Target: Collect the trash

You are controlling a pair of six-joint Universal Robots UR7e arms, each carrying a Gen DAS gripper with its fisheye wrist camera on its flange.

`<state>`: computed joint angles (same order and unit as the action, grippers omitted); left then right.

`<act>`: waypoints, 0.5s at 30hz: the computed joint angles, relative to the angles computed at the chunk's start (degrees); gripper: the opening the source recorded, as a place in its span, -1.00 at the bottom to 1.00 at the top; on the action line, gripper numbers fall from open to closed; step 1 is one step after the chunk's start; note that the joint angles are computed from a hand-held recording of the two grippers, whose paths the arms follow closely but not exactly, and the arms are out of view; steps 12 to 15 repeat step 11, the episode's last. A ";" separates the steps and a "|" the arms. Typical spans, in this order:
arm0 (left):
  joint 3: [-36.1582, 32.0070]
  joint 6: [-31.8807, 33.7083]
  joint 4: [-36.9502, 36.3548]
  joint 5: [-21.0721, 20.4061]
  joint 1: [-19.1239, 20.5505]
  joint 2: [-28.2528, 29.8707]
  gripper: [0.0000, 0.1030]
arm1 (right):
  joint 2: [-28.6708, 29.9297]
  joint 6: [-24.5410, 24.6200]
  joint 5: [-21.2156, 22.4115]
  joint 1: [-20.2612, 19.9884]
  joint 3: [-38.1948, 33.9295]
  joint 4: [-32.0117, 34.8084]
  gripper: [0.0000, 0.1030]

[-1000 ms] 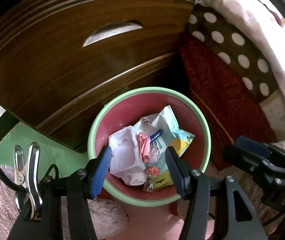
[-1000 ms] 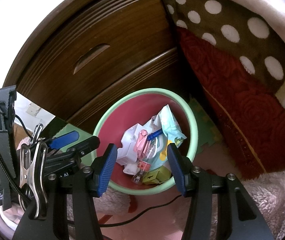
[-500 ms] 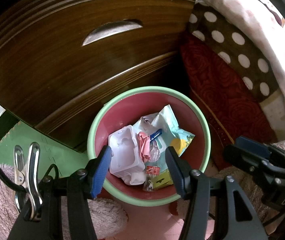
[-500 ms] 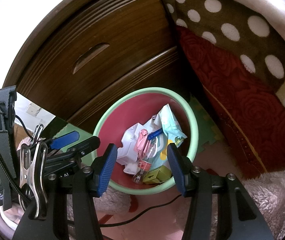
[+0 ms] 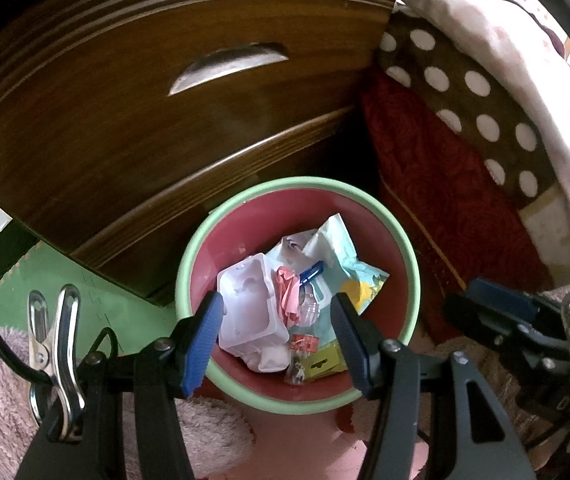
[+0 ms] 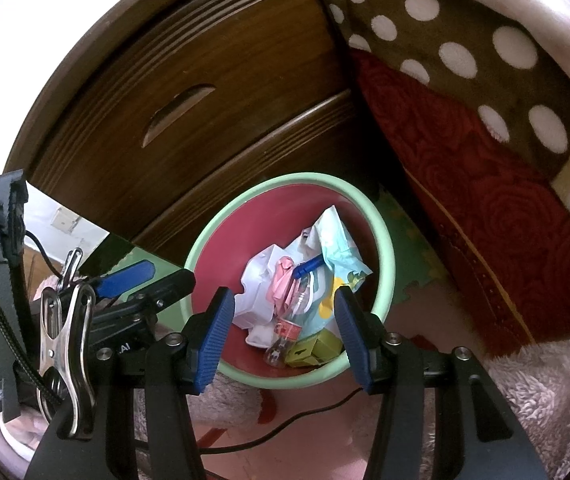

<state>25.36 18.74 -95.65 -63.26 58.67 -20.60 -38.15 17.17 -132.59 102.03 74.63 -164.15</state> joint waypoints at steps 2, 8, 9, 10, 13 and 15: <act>-0.31 -0.02 0.24 0.03 -0.03 0.14 0.15 | -0.04 -0.30 0.08 0.00 0.09 -0.18 0.03; -1.46 0.16 1.26 -0.42 0.00 0.61 0.15 | -0.05 0.08 -0.14 0.06 0.08 -0.18 0.03; -1.67 0.14 1.41 -0.33 -0.01 0.71 0.16 | -0.12 0.06 -0.05 0.05 0.16 -0.23 0.03; -1.73 0.10 1.53 -0.28 -0.02 0.73 0.17 | -0.18 -0.01 -0.01 0.05 0.23 -0.27 0.03; -1.84 0.01 1.79 -0.23 -0.02 0.77 0.18 | -0.59 -0.28 0.22 -0.05 0.64 -0.31 0.03; -1.84 0.01 1.79 -0.23 -0.02 0.77 0.18 | -0.59 -0.28 0.22 -0.05 0.64 -0.31 0.03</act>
